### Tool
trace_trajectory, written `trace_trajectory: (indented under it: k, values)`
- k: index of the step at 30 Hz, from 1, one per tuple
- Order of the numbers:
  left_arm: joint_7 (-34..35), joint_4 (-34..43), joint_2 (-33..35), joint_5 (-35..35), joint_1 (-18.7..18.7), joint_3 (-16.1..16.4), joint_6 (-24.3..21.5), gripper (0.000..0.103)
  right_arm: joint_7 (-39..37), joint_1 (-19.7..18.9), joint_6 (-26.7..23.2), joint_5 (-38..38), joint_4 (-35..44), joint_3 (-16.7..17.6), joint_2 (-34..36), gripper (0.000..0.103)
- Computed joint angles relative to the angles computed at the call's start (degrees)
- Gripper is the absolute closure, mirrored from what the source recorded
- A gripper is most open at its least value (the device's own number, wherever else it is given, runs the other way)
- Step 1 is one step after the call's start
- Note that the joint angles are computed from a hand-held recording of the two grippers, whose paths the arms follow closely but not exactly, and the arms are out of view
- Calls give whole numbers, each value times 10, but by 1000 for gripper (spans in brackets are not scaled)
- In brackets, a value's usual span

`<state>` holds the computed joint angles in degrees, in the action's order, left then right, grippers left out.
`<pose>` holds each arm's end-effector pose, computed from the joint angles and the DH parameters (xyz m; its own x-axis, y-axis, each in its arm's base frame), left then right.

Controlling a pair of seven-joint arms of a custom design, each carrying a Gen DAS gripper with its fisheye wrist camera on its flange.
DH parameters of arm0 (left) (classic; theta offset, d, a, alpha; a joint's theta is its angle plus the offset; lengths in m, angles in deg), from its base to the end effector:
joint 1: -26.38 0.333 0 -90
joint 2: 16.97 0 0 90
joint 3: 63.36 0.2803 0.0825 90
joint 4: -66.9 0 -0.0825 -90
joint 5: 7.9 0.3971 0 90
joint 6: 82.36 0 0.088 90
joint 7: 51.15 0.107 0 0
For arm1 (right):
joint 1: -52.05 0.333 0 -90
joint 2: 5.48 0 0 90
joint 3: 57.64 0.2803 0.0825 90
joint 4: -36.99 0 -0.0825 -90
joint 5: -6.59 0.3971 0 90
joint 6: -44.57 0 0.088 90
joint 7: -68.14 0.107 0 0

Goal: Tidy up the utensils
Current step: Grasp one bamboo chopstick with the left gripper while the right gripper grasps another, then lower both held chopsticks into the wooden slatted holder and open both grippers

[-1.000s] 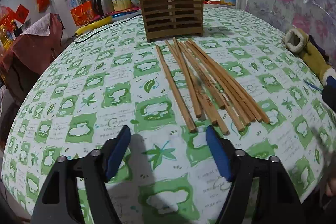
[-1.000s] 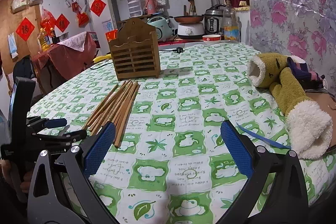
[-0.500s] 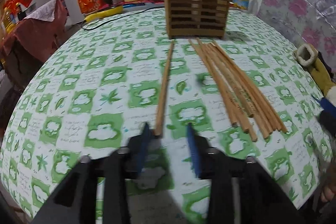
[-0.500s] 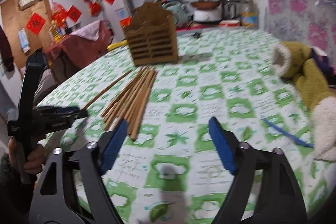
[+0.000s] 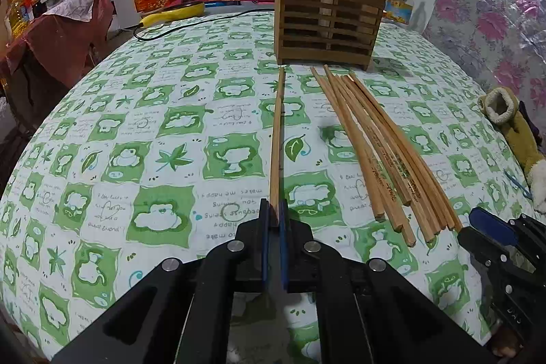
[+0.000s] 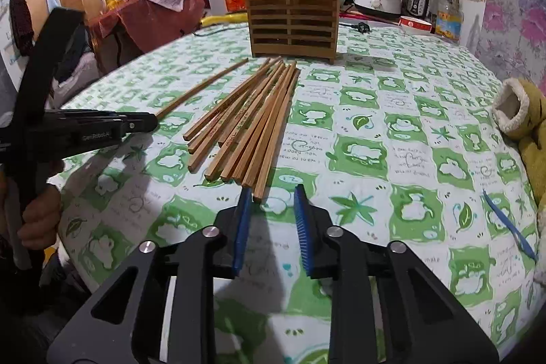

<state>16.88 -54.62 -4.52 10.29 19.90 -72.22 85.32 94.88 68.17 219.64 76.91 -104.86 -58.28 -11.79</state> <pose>0.5880 -0.1795 0.3324 -0.1656 -0.9860 0.0194 -0.8151 0.1258 -0.5655 0.4891 0.0588 0.3320 0.2306 -0.9625 -0.1429 -0.7410 -0.0785 -0.6670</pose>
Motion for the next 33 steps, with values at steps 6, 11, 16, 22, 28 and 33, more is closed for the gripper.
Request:
trace_trajectory:
  k: [6, 11, 16, 22, 28, 33]
  values:
    - [-84, 11, 1, 89, -32, 34, -20, 88, 52, -8, -13, -39, 13, 0, 13, 96]
    - [-93, -6, -11, 106, -21, 29, -1, 97, -28, -8, -4, 68, 11, -9, -5, 97]
    - [-89, -32, -52, 105, -8, 23, 28, 97, -123, -20, -8, 161, 14, -21, -47, 97]
    - [-89, -22, -93, 130, -3, 13, 44, 97, -137, -35, -30, 164, 60, -28, -63, 97]
    - [-66, 41, -81, 100, -2, 4, 33, 97, -123, -47, -41, 158, 123, -27, -42, 97]
    - [-52, 108, -59, 97, -10, 1, 23, 97, -97, -53, -45, 136, 179, -25, -17, 97]
